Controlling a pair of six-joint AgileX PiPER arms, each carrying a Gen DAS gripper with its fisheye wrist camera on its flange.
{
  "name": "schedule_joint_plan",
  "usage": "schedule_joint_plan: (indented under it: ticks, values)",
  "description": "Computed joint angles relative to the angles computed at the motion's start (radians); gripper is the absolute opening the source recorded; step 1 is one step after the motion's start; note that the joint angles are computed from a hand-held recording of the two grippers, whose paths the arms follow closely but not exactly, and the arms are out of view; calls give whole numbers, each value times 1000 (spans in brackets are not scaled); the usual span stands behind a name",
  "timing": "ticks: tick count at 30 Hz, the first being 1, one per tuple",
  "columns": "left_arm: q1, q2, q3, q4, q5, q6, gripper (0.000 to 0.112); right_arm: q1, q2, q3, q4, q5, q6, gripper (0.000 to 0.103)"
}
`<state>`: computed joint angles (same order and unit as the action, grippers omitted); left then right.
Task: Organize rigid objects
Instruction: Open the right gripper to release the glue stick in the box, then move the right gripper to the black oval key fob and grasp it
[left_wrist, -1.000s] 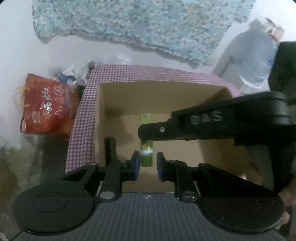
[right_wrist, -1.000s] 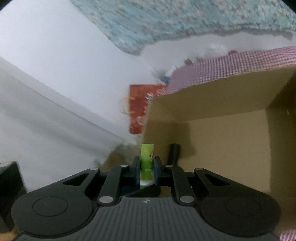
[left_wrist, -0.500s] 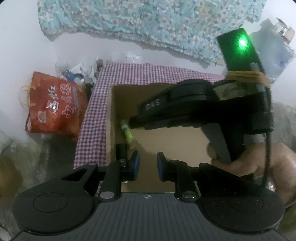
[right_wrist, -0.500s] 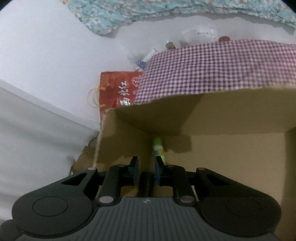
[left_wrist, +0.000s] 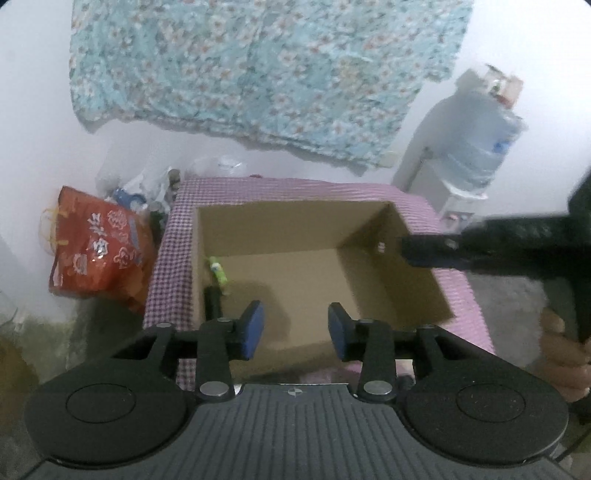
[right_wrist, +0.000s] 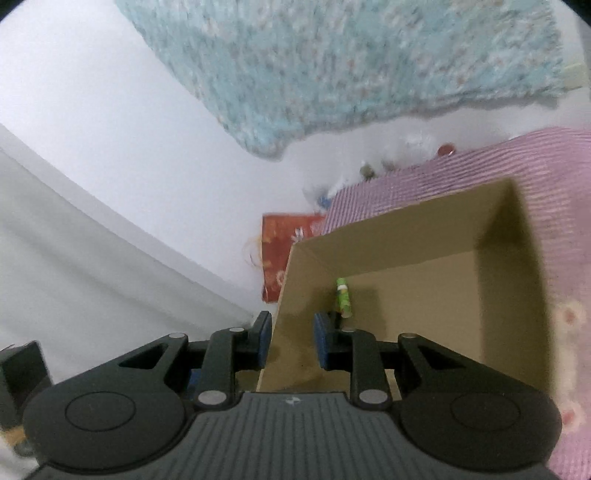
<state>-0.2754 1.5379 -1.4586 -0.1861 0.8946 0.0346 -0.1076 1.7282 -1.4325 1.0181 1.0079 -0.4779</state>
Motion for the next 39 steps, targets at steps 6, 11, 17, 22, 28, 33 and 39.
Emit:
schedule_joint_plan:
  ticks: [6, 11, 17, 22, 28, 33, 39]
  values:
    - [-80, -112, 142, -21, -16, 20, 50, -195, -294, 400, 65, 7, -143, 27]
    - [-190, -126, 266, -13, -58, 4, 51, -303, -417, 666, 69, -24, -217, 27]
    - [-350, -42, 376, 39, -201, -54, 51, -340, -403, 837, 111, -98, -299, 27]
    - [-439, 98, 361, 140, -307, -135, 50, -378, -329, 879, 168, -112, -394, 27]
    - [-483, 232, 289, 236, -345, -211, 42, -347, -125, 843, 298, -165, -514, 27]
    - [-490, 319, 207, 264, -302, -213, 39, -322, 12, 790, 345, -167, -557, 27]
    - [-487, 388, 131, 229, -252, -182, 38, -291, 97, 746, 356, -177, -560, 26]
